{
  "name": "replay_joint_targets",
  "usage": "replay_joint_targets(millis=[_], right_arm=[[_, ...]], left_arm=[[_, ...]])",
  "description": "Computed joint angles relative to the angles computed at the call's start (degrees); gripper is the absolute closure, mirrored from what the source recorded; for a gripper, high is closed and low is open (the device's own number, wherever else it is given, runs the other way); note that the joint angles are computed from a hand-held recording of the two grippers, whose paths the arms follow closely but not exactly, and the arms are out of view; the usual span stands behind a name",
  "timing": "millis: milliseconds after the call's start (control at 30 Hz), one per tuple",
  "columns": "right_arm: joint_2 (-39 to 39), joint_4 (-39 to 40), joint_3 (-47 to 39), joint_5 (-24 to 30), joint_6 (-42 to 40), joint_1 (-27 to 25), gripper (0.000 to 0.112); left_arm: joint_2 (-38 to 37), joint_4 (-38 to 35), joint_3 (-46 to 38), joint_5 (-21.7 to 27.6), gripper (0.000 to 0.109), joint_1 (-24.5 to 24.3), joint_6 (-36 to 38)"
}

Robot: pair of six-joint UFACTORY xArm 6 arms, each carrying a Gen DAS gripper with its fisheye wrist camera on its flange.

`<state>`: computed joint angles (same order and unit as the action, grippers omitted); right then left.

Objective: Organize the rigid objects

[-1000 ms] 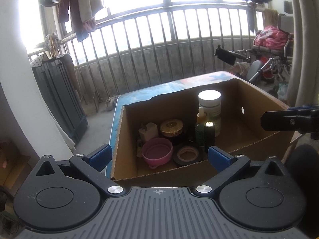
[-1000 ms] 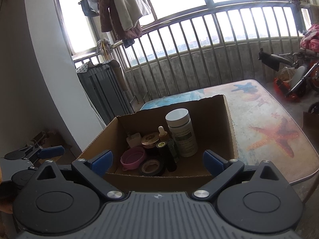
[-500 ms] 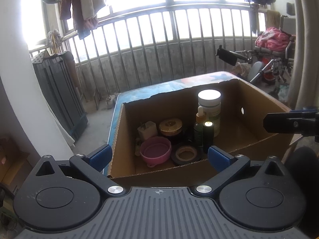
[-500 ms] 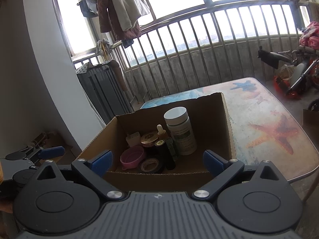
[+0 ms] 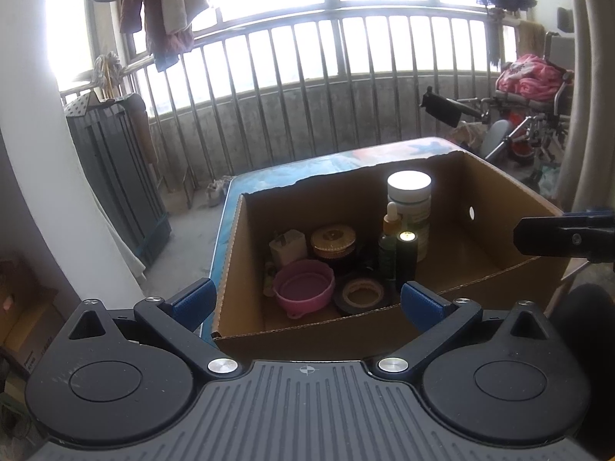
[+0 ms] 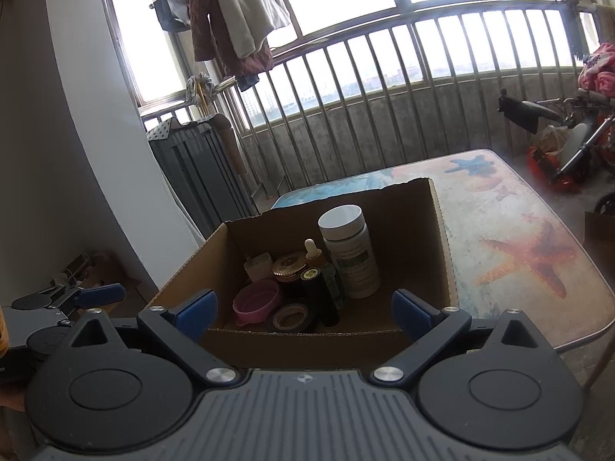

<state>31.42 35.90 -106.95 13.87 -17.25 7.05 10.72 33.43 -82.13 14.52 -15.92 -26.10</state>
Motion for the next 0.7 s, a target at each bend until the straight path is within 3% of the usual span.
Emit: replay_joint_targets(millis=[700], right_arm=[[0.42,-2.5,-0.88,1.1,1.5,0.47,0.012]], left_arm=[[0.35,-1.81,0.01,0.0,0.006,0.28,1.56]])
